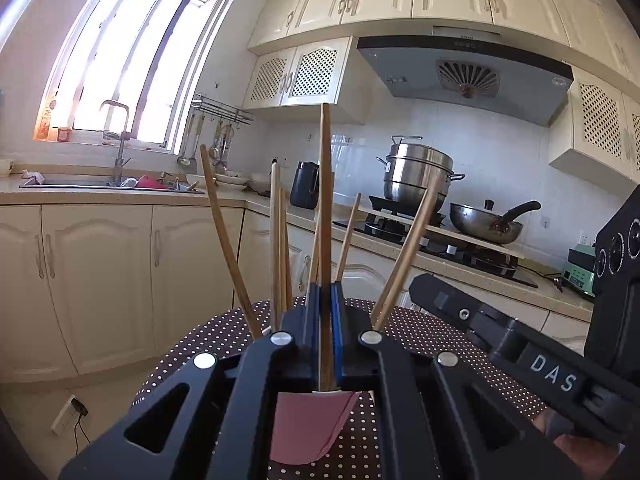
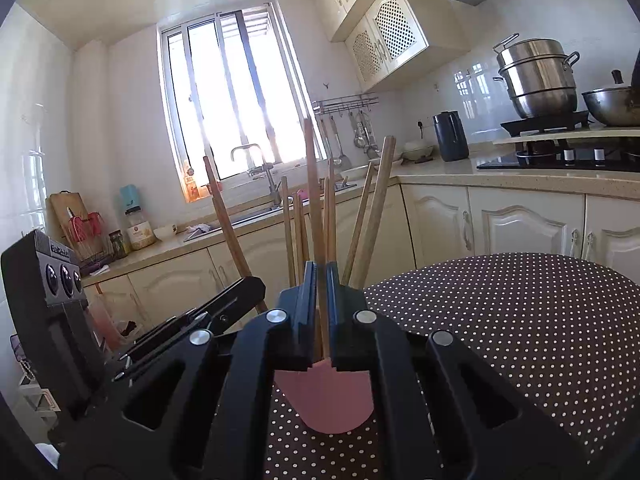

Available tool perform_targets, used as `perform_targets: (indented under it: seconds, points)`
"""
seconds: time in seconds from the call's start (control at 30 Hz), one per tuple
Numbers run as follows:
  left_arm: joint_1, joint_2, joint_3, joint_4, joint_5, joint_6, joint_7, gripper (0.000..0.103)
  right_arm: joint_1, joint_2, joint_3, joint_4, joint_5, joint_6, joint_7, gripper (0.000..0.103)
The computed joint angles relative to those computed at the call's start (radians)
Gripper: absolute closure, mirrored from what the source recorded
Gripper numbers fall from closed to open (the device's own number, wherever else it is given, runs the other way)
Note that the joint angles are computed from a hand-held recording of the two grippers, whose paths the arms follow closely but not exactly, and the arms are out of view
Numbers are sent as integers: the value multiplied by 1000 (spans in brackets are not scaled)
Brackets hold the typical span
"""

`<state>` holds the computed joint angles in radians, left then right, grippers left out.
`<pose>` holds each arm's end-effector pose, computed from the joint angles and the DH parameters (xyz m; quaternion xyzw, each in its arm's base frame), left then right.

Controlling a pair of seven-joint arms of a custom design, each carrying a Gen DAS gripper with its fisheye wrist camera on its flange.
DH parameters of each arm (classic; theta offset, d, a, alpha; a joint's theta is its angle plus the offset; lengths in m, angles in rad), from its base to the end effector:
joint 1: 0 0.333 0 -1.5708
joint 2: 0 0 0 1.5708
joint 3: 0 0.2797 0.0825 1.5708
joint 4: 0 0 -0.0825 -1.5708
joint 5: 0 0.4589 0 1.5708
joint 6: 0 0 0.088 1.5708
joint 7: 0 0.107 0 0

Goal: Organize utensils
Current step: 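Lower both chopsticks into the pink cup and open both grippers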

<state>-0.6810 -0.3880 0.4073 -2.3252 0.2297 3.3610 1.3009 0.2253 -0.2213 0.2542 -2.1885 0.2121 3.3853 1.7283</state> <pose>0.5330 -0.1511 0.5893 -0.4928 0.5853 -0.5673 0.3046 0.5331 0.2627 0.5881 -0.5685 0.5072 -0.2696 0.5890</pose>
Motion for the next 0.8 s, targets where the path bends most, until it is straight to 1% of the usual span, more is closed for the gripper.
perform_targets:
  seconds: [0.03,0.07,0.13,0.27,0.3,0.33,0.4,0.43,0.47,0.5,0.53,0.57,0.63,0.67,0.73,0.8]
  points:
    - [-4,-4,3,-1,5,-11,3,97,2,1,0,0,1,-9,2,97]
    - [-5,-7,2,-2,3,-17,10,97,-18,-1,21,-3,13,-14,-2,97]
    - [-22,-19,13,-8,-5,-37,35,97,-25,-6,31,-11,18,-19,5,97]
    - [-7,-31,-10,-13,-56,-62,78,97,-46,-30,56,-35,33,-14,20,97]
    - [-8,-35,-12,-14,-68,-72,88,95,-53,-36,62,-38,34,-16,22,97]
    - [-4,-38,-18,-13,-82,-81,96,84,-75,-46,85,-44,43,-16,21,97]
    - [35,-45,-59,-23,-110,-84,105,71,-90,-62,99,-52,45,-22,28,97]
    - [22,-54,-49,-28,-121,-86,119,71,-112,-72,120,-56,51,-25,32,97]
    - [14,-63,-44,-31,-132,-96,133,71,-119,-83,127,-65,50,-23,39,97]
    - [22,-67,-55,-32,-144,-107,141,70,-132,-91,139,-69,51,-24,44,97]
    - [41,-71,-76,-34,-155,-119,147,69,-162,-105,168,-77,58,-25,50,97]
    - [54,-76,-91,-37,-166,-123,154,68,-173,-120,178,-86,58,-28,57,97]
    - [81,-88,-123,-46,-188,-128,167,63,-180,-141,182,-100,49,-32,75,97]
    - [95,-92,-139,-49,-199,-130,172,61,-200,-159,199,-110,51,-39,86,97]
    - [126,-104,-179,-58,-221,-133,181,58,-203,-181,191,-126,35,-47,111,97]
    - [181,-110,-239,-64,-242,-136,181,56,-213,-211,193,-148,17,-57,136,96]
